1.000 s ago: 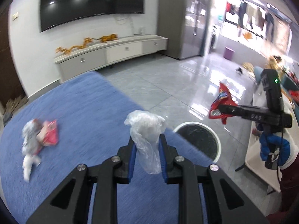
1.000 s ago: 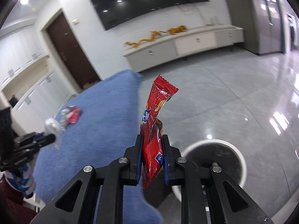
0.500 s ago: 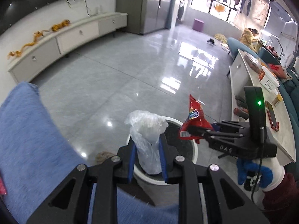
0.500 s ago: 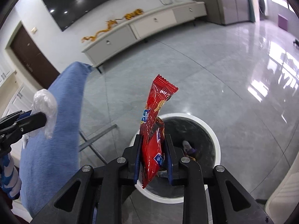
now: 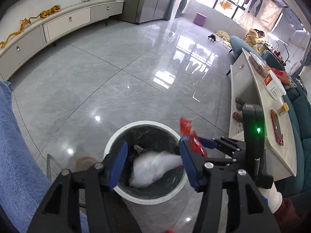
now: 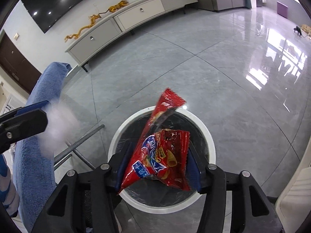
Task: Collect trash
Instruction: 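Carry both items over the bin and open both tools to drop them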
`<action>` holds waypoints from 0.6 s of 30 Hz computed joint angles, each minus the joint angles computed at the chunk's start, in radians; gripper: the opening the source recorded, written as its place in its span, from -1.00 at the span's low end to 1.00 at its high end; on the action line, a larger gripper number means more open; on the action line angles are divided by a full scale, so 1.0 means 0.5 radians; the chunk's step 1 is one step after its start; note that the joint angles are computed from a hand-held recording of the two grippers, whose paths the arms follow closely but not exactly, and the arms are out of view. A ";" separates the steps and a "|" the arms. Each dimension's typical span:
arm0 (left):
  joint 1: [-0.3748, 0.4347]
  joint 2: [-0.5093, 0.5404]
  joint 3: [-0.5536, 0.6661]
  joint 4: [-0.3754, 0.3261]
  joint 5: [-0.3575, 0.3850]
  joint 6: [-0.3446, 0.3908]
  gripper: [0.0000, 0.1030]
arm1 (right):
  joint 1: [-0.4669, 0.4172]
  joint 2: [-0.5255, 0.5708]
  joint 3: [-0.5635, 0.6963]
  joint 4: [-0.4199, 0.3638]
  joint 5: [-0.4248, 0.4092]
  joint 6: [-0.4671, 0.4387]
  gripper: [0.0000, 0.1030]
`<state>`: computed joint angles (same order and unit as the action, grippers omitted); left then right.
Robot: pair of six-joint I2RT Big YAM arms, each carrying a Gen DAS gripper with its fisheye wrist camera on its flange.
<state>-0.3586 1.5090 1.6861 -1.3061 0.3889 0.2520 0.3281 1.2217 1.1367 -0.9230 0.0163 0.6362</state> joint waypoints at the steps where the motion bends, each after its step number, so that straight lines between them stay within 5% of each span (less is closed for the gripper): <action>1: 0.010 -0.006 -0.007 0.000 0.005 0.011 0.06 | 0.000 -0.008 -0.006 -0.005 0.003 0.008 0.04; 18: 0.071 -0.210 -0.127 0.121 -0.108 -0.069 0.06 | 0.055 -0.100 0.035 -0.065 0.102 0.046 0.08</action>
